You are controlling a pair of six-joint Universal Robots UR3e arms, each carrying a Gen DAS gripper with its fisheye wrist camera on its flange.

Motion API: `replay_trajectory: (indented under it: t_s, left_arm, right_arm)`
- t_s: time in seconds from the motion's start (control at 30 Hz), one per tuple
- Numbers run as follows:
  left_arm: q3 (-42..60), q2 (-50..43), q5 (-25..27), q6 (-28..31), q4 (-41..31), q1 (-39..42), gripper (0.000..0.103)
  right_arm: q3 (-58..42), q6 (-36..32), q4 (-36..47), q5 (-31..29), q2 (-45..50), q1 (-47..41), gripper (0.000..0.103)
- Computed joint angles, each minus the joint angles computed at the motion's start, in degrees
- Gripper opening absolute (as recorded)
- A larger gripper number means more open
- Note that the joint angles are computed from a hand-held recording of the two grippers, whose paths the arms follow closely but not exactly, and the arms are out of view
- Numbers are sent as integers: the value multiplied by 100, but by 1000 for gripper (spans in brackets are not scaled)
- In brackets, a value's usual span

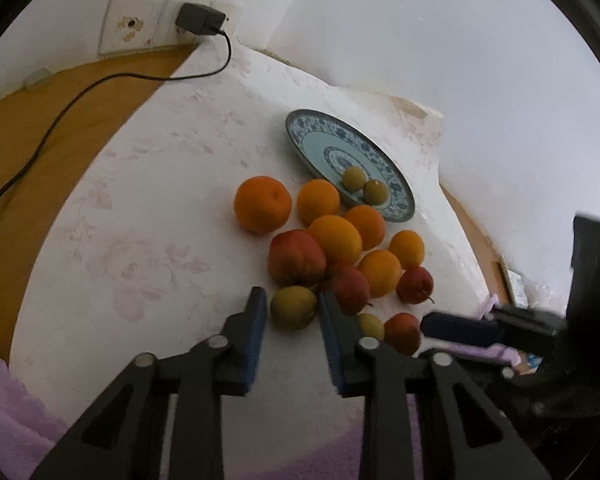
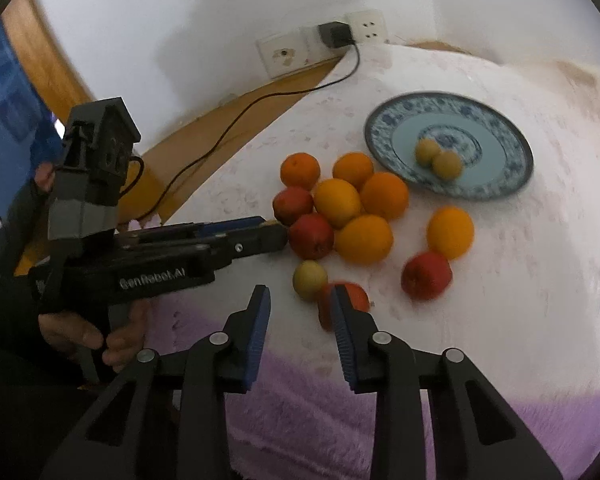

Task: Organize fruits
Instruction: 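Grasp a yellow fruit with the left tool while the right tool grasps a greenish-yellow fruit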

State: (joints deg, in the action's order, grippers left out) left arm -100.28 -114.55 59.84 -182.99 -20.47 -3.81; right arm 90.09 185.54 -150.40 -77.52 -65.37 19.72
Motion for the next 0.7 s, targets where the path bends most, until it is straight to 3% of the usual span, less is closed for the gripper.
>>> replay_trajectory:
  t_s: [0.13, 0.3, 0.43, 0.7]
  left_arm:
    - [-254, 18, -106, -58, 374, 57, 26]
    - [-460, -94, -843, -269, 593, 444, 26]
    - [-462, -82, -834, -288, 601, 435, 26]
    - [-514, -46, -798, -280, 632, 425, 25]
  right_arm:
    - [-828, -406, 686, -346, 401, 189, 33]
    - [-1796, -961, 1455, -726, 910, 410, 33]
    - [-2767, -1338, 2392, -1233, 1390, 631, 33]
    - [-3485, -1518, 2803, -1875, 1888, 904, 24]
